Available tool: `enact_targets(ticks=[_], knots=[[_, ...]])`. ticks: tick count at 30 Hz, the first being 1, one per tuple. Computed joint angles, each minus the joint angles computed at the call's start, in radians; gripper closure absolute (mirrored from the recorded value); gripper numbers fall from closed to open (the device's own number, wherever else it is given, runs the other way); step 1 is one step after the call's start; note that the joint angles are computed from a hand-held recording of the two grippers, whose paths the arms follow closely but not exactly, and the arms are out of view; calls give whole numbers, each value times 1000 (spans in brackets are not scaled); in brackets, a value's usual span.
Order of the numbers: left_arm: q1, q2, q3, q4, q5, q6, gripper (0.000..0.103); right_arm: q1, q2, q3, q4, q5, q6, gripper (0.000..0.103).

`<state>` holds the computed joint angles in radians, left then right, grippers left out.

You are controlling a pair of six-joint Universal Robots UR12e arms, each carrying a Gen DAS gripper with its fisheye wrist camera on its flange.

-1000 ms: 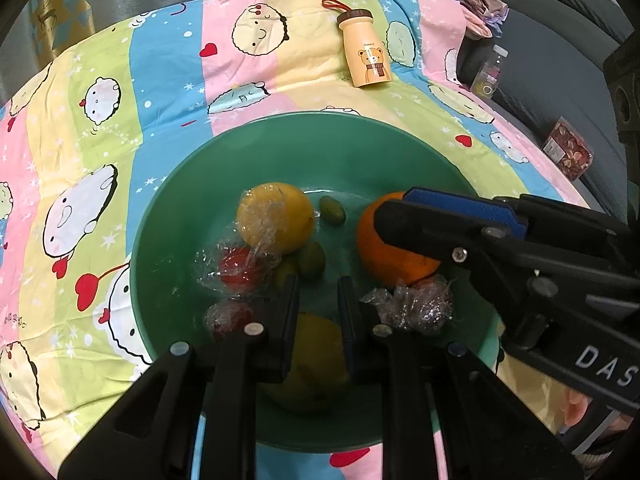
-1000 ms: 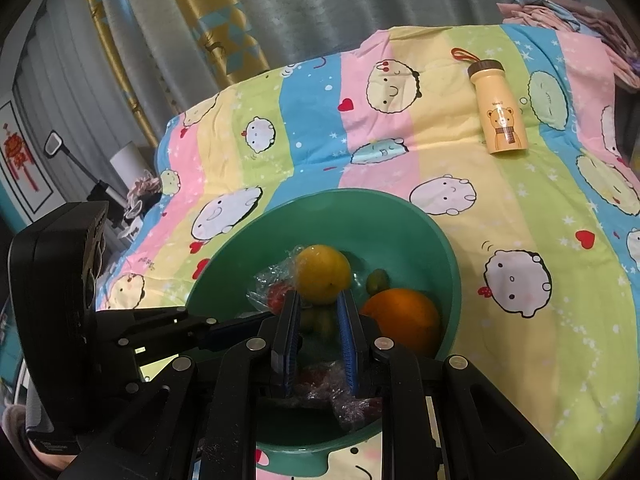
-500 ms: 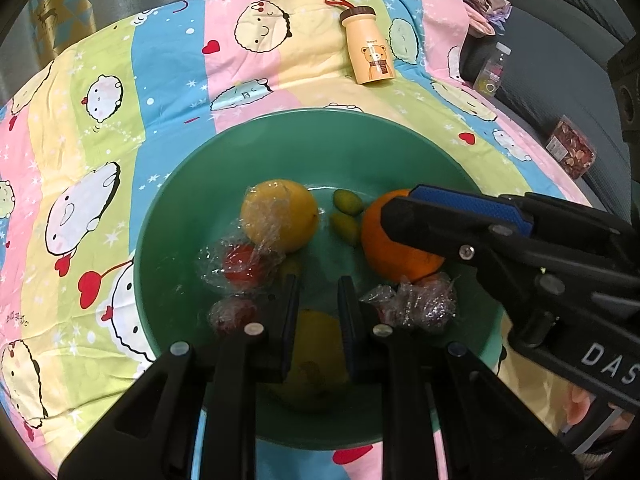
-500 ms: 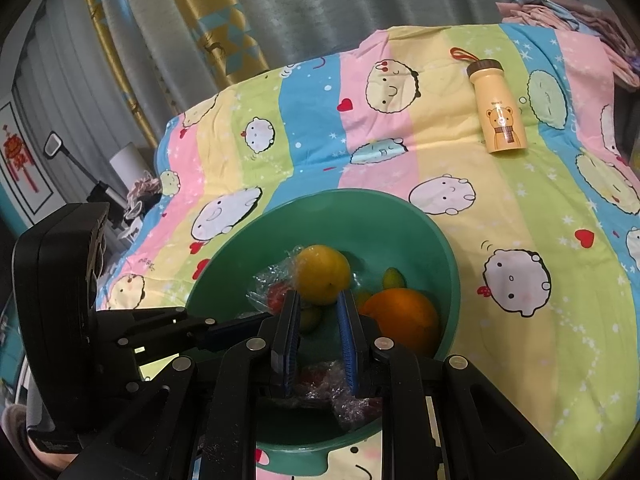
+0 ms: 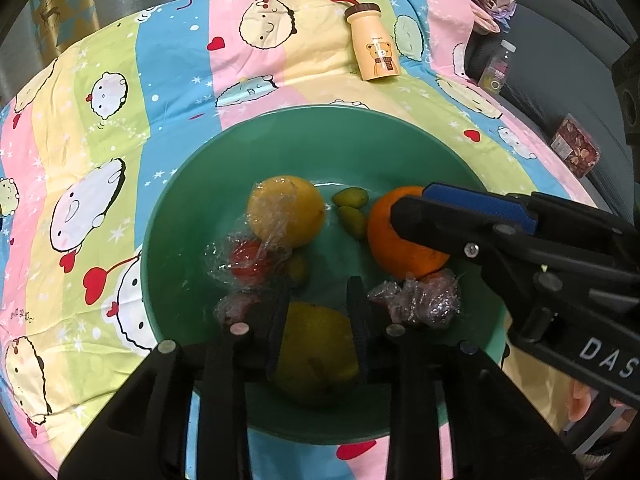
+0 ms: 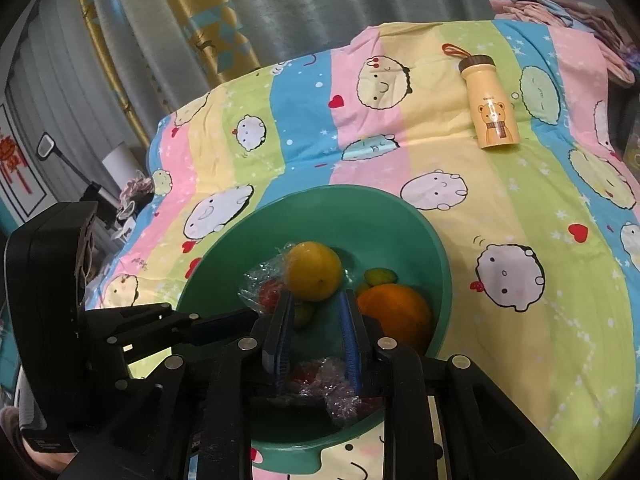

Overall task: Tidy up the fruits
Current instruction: 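Open the right gripper to drop its green fruit into the basin, then withdraw both open grippers up and away from the basin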

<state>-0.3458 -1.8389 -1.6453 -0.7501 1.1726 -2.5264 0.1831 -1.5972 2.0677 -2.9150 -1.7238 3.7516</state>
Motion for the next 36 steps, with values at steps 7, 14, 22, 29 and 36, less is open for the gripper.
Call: enact_targets(ticks=[7, 14, 22, 29, 36], knots=[[1, 1, -1, 4, 2, -6, 66, 2, -2, 0, 6, -10, 9, 70], [2, 2, 0, 7, 5, -14, 59, 2, -4, -1, 10, -16, 11, 62], [0, 4, -2, 17, 11, -17, 50, 3, -7, -1, 7, -21, 11, 54], [-2, 7, -5, 25, 17, -13, 49, 2, -12, -1, 9, -22, 16, 54], [-1, 17, -12, 31, 16, -10, 49, 6, -18, -3, 13, -25, 6, 54]])
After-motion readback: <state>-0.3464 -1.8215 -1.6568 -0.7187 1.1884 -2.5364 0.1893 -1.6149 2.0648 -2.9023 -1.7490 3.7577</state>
